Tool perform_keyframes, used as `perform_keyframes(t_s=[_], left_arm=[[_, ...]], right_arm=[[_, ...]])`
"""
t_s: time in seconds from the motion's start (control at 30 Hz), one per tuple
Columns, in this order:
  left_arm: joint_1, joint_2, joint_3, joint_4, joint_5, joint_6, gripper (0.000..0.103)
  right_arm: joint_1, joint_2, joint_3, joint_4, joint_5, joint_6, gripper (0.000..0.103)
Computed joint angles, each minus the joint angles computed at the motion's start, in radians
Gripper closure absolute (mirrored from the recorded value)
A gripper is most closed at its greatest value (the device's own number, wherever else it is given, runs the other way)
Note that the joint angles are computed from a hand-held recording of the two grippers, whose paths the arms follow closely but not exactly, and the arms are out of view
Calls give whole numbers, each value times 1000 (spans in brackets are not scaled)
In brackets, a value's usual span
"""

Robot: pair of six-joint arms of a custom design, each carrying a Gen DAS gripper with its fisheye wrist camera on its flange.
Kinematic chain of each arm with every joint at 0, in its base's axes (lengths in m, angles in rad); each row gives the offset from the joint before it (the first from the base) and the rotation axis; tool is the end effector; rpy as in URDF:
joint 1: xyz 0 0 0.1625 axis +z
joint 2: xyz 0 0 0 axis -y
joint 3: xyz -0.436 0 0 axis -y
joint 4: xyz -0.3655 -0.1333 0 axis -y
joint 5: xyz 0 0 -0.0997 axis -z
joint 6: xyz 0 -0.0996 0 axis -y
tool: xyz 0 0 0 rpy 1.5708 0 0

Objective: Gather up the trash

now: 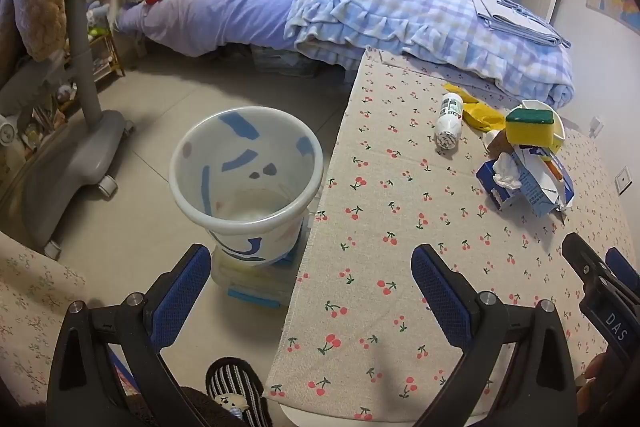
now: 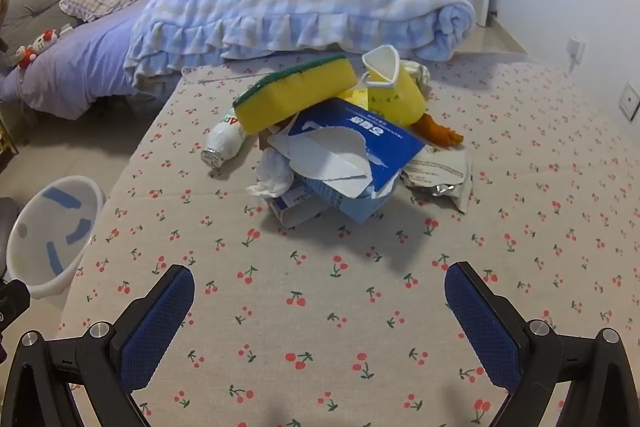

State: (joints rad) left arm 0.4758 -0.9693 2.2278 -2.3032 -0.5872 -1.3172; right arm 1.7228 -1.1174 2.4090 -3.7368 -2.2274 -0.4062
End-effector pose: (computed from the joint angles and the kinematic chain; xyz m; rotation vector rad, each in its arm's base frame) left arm -0.2721 -0.3834 0.0764 0.0707 2.1982 -0.8804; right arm 0.1347 -0.4004 0.2290 0.2733 -2.2430 0.9382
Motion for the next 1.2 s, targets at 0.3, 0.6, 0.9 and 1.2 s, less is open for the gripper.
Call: perform_keyframes(t_s=[0.3, 0.6, 0.9, 1.2], left_arm=[[0, 0, -2, 2, 0, 0, 2], [0, 0, -2, 2, 0, 0, 2], [0, 0, -1, 1, 0, 0, 2], [0, -1, 0, 1, 0, 0, 2]], right_arm=[[-1, -4, -1, 11, 0, 5, 0], [-3, 2, 3, -6, 2, -3, 0], [-6, 2, 3, -4, 5, -1, 0], [0, 4, -3, 0, -2, 2, 0]])
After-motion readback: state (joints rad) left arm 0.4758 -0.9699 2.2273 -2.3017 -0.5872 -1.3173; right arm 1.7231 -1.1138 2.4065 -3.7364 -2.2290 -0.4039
